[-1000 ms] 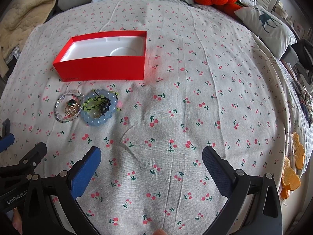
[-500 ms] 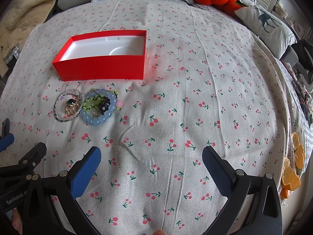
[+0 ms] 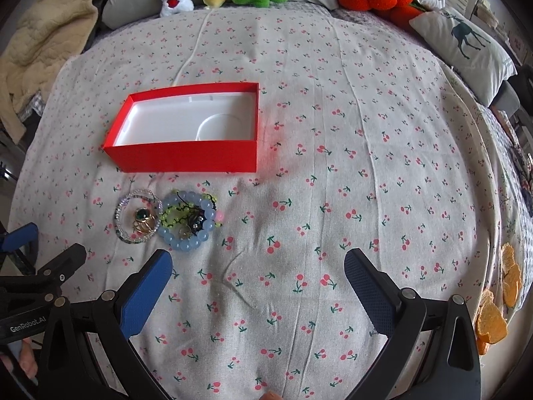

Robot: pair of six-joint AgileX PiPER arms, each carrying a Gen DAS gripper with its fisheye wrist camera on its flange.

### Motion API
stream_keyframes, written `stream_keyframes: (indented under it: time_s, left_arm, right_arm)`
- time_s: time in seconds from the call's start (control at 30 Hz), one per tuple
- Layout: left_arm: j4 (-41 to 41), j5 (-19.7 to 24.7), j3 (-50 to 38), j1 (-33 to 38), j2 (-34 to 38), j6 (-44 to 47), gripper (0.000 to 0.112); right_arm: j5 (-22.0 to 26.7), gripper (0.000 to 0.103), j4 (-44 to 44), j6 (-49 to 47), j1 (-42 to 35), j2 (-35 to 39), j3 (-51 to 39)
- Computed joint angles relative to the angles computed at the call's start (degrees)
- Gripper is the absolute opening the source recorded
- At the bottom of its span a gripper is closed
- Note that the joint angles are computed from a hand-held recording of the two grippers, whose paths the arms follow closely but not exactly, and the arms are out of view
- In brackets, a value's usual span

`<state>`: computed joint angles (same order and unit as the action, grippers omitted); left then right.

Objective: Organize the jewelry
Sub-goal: 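Grasp the clear-bead bracelet with the left gripper while the right gripper grasps the blue bead bracelet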

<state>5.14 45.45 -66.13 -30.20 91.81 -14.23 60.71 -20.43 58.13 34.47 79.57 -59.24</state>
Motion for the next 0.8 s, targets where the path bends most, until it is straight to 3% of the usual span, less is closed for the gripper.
stream_keyframes:
  time_s: [0.13,0.2,0.27,0.33,0.43,0.53,0.63,0.8]
  left_arm:
    - [-5.7,0.1,-2.9,3.0,2.3,6.0,0.099]
    - [-14.3,0.2,-3.9,6.0,4.2,13.1,0.094]
    - [-22.8,0.4,-4.5,8.6,6.3,19.0,0.085]
    - [-28.4,1.9,-6.0,10.3,8.6,22.3,0.072]
    - [-35.2,4.1,-7.7,11.9,10.9,27.1,0.054]
    - [-37.7,6.0,-9.1,12.1,13.0,28.4,0.039]
    - [-37.0,7.3,-10.8,11.2,15.0,27.6,0.027]
    - [-32.2,7.2,-12.9,9.2,17.2,23.2,0.021]
  right_arm:
    - [-3.4,0.103,6.0,-7.2,-5.2,1.6,-1.5]
    - [-6.5,0.103,8.4,-9.0,-7.5,2.3,-0.7]
    - [-10.5,0.093,12.7,-11.9,-10.7,2.7,1.1]
    - [-13.0,0.069,19.5,-17.8,-14.2,3.8,1.8]
    - [-15.8,0.055,26.4,-24.3,-17.6,4.7,2.4]
    - [-16.8,0.041,30.8,-28.5,-19.2,6.4,2.2]
    - [-17.1,0.033,34.0,-31.5,-20.1,8.6,1.7]
    - [-17.1,0.029,34.9,-33.4,-20.4,11.2,0.6]
